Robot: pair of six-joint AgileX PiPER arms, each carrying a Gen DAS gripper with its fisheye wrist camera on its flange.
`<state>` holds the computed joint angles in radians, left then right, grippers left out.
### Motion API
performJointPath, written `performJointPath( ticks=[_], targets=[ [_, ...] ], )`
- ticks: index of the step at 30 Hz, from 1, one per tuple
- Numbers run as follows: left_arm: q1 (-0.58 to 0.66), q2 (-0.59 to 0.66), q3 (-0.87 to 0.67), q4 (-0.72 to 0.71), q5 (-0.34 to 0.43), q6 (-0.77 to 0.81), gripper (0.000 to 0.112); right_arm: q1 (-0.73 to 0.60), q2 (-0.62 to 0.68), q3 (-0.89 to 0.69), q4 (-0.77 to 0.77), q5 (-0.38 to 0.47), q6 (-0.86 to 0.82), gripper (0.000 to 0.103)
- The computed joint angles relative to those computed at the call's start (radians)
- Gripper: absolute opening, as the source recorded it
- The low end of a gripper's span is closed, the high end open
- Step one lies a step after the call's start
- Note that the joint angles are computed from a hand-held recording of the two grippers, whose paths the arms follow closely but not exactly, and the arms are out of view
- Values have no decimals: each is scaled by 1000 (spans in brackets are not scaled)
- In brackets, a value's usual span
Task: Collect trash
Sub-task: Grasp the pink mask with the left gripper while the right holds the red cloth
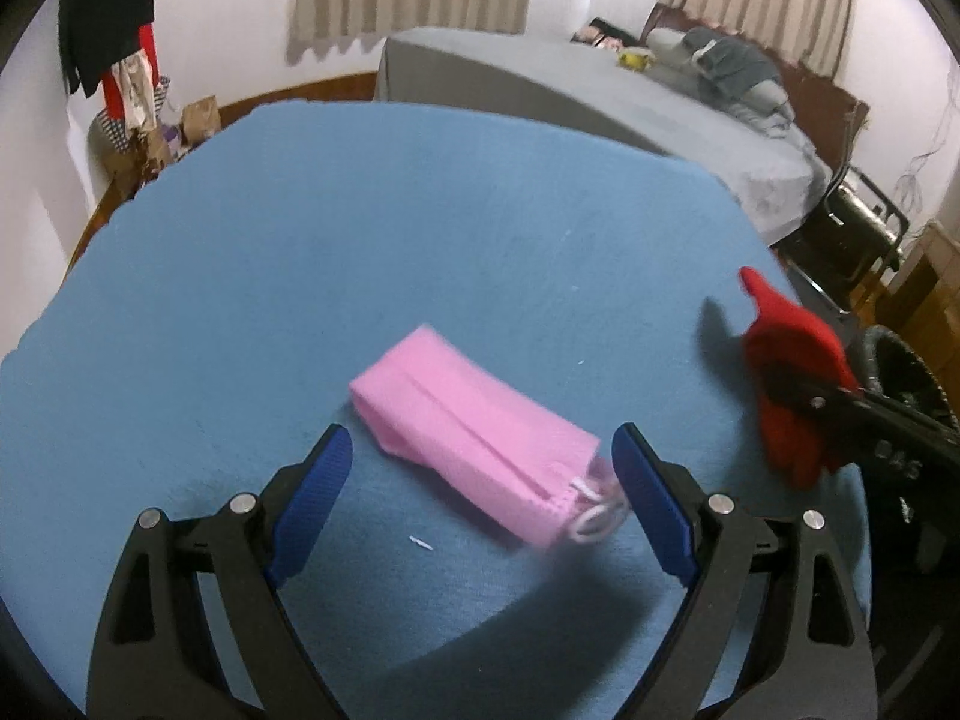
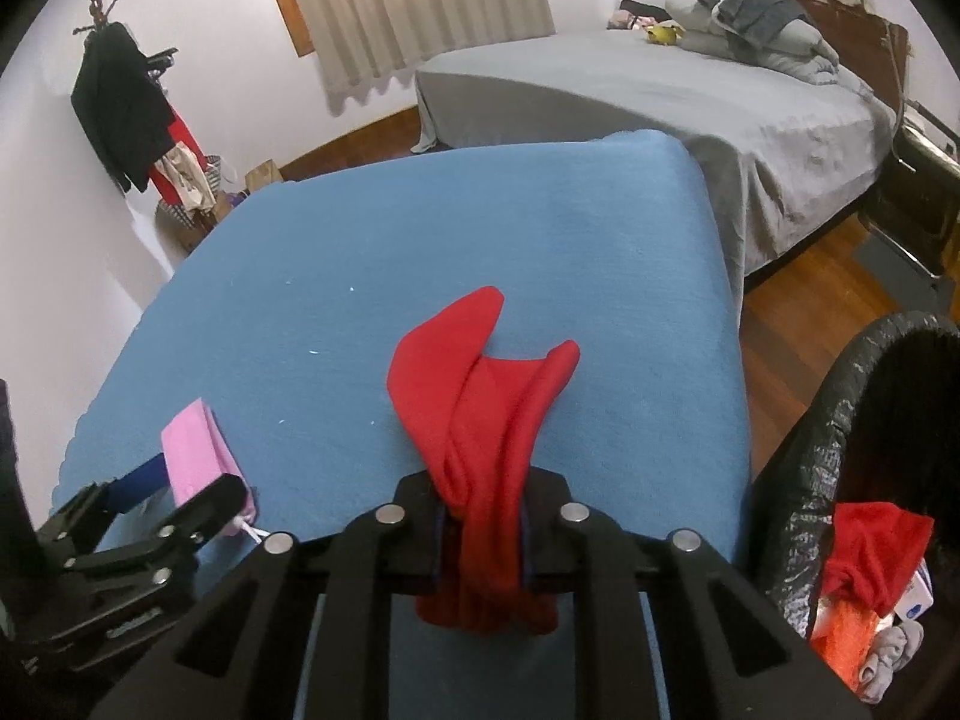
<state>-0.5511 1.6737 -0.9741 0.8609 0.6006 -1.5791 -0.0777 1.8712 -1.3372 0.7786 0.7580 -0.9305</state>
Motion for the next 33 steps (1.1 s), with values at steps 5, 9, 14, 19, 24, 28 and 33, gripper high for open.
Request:
performJointPath(
  ticks=[5,9,14,19,24,28,33],
  targets=[
    [5,11,-23,-23,11,27,78,-9,13,-7,14,13,-13,17],
    [34,-15,5,-33,-76,90,61,-10,13,-7,15,14,-15,17],
    [136,-91,111,-73,-302,180,46,-7,16,-8,13,11,-10,17],
    [136,-119,128,-58,-242,142,62,-3,17,-10,7,8,-2,17],
    [131,-111,104,-113,-182,145,72,-1,19,-14,1,3,-3,23],
    [117,-74,52,-124,-116,158,72,-3,20,-20,-1,6,-2,28],
    [109,-55,32,-107,-118,136,34,0,24,-32,-1,1,-1,40]
  ],
)
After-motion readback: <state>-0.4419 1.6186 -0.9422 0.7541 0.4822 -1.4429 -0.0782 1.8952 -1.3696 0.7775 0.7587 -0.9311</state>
